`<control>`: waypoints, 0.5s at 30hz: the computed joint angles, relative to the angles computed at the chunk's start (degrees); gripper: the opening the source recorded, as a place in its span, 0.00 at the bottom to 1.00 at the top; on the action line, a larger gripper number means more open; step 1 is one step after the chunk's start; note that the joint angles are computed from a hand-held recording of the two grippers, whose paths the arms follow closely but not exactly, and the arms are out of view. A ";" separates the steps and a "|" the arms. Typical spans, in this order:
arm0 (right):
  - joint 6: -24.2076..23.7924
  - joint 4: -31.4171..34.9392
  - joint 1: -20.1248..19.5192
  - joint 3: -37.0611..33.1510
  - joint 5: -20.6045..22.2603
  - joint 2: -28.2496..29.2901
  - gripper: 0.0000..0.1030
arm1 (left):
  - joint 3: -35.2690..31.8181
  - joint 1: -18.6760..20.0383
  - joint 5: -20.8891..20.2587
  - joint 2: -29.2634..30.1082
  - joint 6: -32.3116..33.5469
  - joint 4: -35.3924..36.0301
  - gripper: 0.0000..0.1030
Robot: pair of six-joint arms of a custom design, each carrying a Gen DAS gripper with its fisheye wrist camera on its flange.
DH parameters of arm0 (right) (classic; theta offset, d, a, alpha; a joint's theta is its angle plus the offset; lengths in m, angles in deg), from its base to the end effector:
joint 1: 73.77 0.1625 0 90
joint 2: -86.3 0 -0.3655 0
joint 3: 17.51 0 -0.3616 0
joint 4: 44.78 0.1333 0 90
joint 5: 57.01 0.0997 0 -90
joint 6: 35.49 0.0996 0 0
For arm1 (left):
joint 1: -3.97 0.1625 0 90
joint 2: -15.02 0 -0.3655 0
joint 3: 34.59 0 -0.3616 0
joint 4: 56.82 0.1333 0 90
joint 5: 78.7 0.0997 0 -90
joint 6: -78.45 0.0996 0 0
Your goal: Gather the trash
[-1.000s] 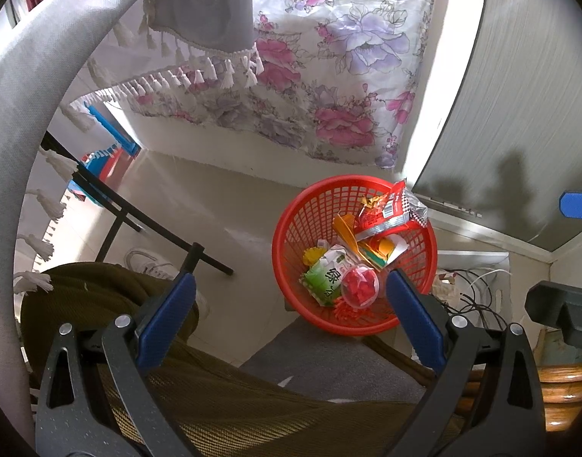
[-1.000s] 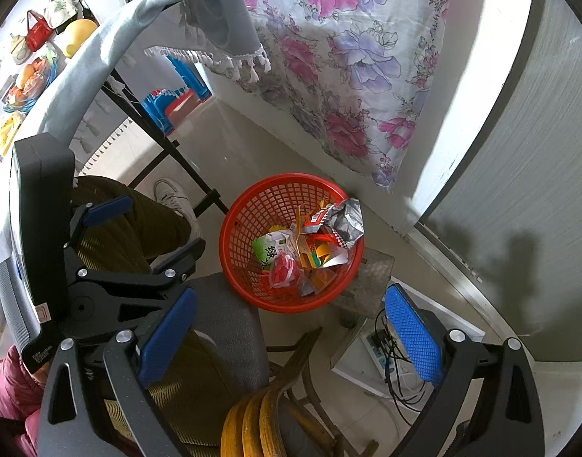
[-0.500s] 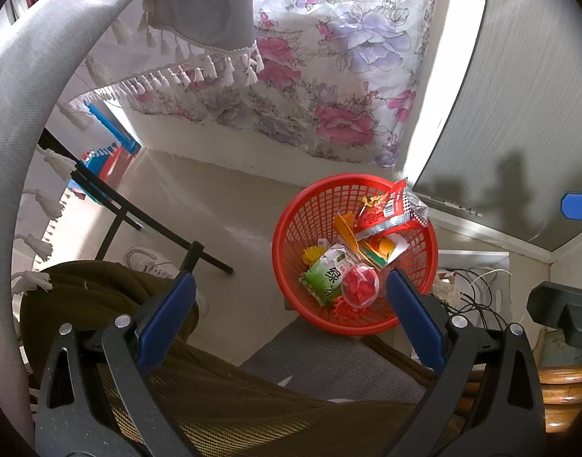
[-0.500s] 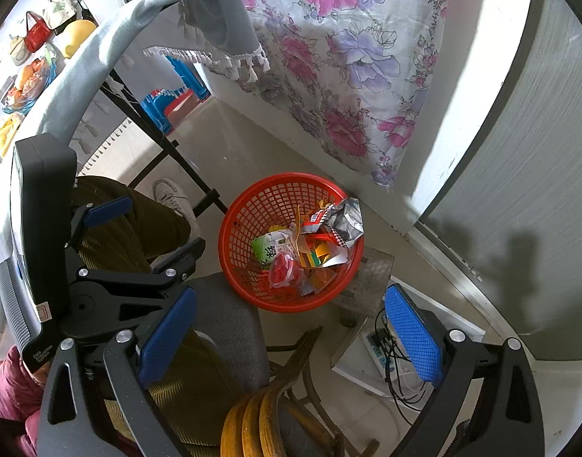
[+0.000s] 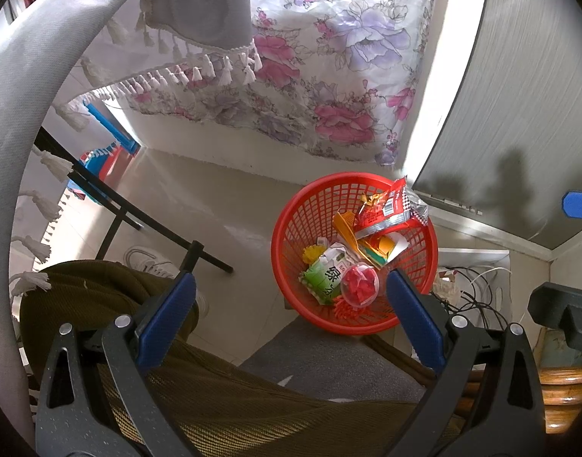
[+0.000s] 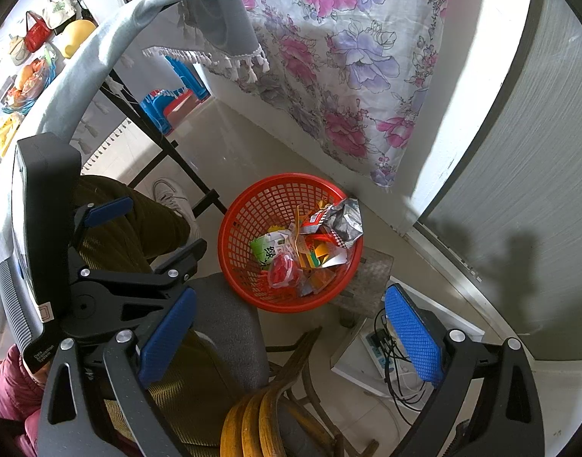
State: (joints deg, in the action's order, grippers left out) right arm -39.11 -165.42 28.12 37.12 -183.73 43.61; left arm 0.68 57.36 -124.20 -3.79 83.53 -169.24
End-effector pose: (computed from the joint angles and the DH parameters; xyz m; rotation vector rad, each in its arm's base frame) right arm 0.2251 -0.7113 0.2919 0.2010 -2.4829 0.4680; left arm -0.3136 -0.7627 0.1176 0.8040 2.2547 -0.3859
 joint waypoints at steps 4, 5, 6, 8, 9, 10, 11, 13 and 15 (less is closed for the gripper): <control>-0.01 0.01 -0.01 -0.08 0.02 0.06 0.94 | -0.04 -0.01 0.09 0.07 0.09 -0.05 0.93; 0.00 0.04 0.00 -0.09 0.02 0.07 0.94 | -0.28 0.00 0.11 0.17 0.10 0.16 0.93; -0.03 0.05 0.00 -0.12 -0.02 0.08 0.94 | -0.28 0.00 0.11 0.17 0.10 0.16 0.93; -0.09 0.02 -0.02 -0.14 0.00 0.09 0.94 | 0.37 0.04 0.24 -0.10 0.12 -0.02 0.93; -0.09 0.02 -0.02 -0.14 0.00 0.09 0.94 | 0.49 0.03 0.31 -0.07 0.05 -0.04 0.93; -0.02 0.08 -0.02 -0.17 0.01 0.09 0.94 | 0.83 0.07 0.45 -0.24 -0.14 -0.06 0.93; 0.03 0.12 -0.02 -0.17 0.05 0.08 0.94 | 0.75 0.05 0.59 -0.17 -0.33 0.06 0.93; 0.00 0.14 -0.01 -0.19 0.01 0.09 0.94 | 0.97 0.14 0.43 -0.39 -0.63 0.24 0.93; -0.08 0.02 0.00 -0.15 -0.01 0.09 0.94 | -0.16 0.13 0.42 0.17 -0.93 1.05 0.93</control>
